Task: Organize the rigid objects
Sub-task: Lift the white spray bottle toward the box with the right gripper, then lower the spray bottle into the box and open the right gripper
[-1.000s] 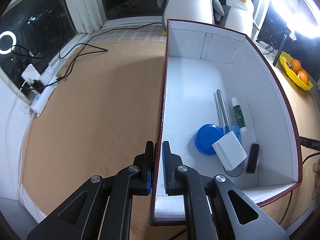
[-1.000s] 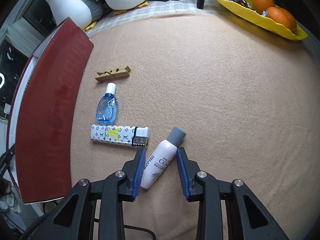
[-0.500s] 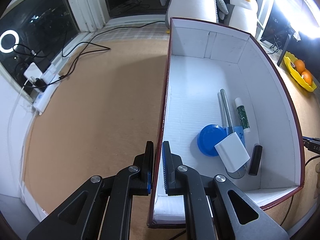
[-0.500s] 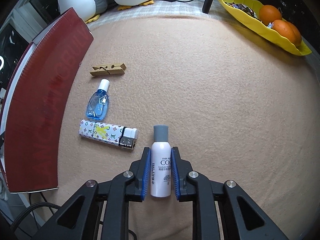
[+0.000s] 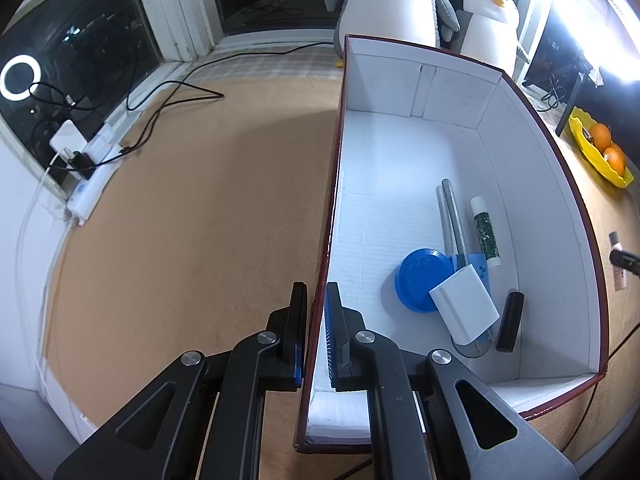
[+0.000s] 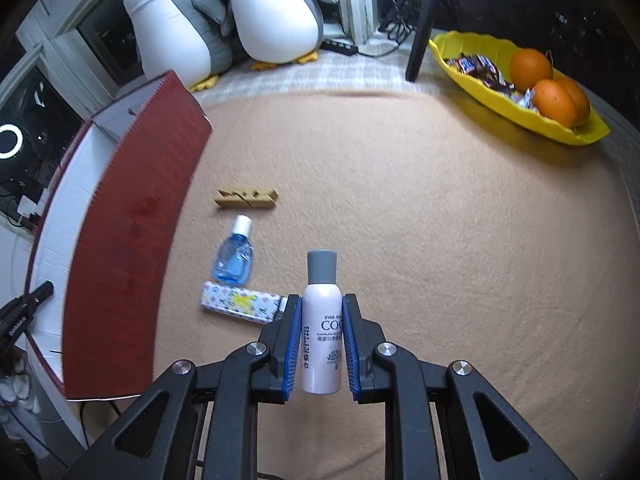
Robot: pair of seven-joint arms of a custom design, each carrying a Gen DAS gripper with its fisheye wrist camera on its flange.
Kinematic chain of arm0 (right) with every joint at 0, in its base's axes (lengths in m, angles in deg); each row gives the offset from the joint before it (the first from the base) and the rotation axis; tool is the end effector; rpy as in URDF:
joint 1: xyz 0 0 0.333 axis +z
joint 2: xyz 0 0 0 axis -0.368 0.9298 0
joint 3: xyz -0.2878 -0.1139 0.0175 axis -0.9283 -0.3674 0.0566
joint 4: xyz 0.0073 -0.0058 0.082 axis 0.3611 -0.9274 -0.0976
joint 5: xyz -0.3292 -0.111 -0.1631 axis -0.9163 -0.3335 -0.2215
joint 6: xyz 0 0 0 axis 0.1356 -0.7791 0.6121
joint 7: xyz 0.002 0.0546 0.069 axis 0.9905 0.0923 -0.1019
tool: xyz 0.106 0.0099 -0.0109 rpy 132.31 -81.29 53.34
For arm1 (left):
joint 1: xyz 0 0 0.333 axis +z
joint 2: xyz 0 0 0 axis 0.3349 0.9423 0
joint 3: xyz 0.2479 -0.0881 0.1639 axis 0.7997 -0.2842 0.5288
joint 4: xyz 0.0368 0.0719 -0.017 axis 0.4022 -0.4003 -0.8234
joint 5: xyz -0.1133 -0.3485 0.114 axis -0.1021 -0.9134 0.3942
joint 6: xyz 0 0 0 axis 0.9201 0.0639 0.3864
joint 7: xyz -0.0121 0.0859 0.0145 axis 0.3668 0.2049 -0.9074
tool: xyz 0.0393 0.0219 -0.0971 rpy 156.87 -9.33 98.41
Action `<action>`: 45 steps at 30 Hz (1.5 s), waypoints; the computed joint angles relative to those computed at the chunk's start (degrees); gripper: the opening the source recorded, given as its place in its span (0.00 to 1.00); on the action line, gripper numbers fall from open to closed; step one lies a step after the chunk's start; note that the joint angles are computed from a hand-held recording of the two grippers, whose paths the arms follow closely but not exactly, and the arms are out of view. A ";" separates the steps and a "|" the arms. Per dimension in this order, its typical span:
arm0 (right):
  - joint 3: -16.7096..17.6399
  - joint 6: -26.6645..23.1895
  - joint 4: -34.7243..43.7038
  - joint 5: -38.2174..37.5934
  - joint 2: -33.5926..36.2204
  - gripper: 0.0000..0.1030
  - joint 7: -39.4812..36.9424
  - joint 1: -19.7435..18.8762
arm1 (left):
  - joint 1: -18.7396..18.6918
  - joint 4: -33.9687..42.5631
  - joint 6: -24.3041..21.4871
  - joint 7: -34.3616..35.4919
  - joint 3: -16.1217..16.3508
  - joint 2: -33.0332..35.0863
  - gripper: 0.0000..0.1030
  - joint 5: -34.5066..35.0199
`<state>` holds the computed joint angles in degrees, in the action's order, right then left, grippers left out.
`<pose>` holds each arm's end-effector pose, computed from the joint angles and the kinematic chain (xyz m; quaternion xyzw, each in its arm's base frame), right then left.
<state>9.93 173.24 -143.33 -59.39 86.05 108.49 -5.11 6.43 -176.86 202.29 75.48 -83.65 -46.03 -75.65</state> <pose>0.5136 0.2011 0.4228 -0.5742 0.7897 -0.1182 0.1810 0.5925 -0.2244 0.4364 -0.5941 0.7687 -0.1725 0.1628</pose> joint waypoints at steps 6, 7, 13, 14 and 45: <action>0.72 -0.29 2.41 -0.52 -0.05 0.17 -0.23 0.91 | 0.25 -0.59 0.79 0.65 -0.20 -0.32 0.07 -1.01; 0.91 -0.38 3.02 -0.46 0.04 0.17 -0.54 1.16 | 0.36 -0.74 0.99 0.92 -0.26 -0.41 0.07 -1.37; 1.61 -0.52 7.18 -1.53 1.98 0.17 -1.49 2.55 | 0.91 -1.61 2.12 2.49 -0.50 -0.89 0.07 -3.40; 1.62 -0.47 7.91 -1.58 2.47 0.17 -1.76 2.73 | 1.02 -1.81 2.38 2.75 -0.52 -1.00 0.07 -3.78; 1.45 -14.81 50.81 4.00 33.98 0.17 -15.78 11.45 | 2.98 -3.97 6.64 13.05 -1.55 -1.41 0.07 -15.65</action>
<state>11.38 158.43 -92.52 -55.38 120.02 92.71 6.35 9.41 -180.83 208.92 88.53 -85.20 -47.44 -91.30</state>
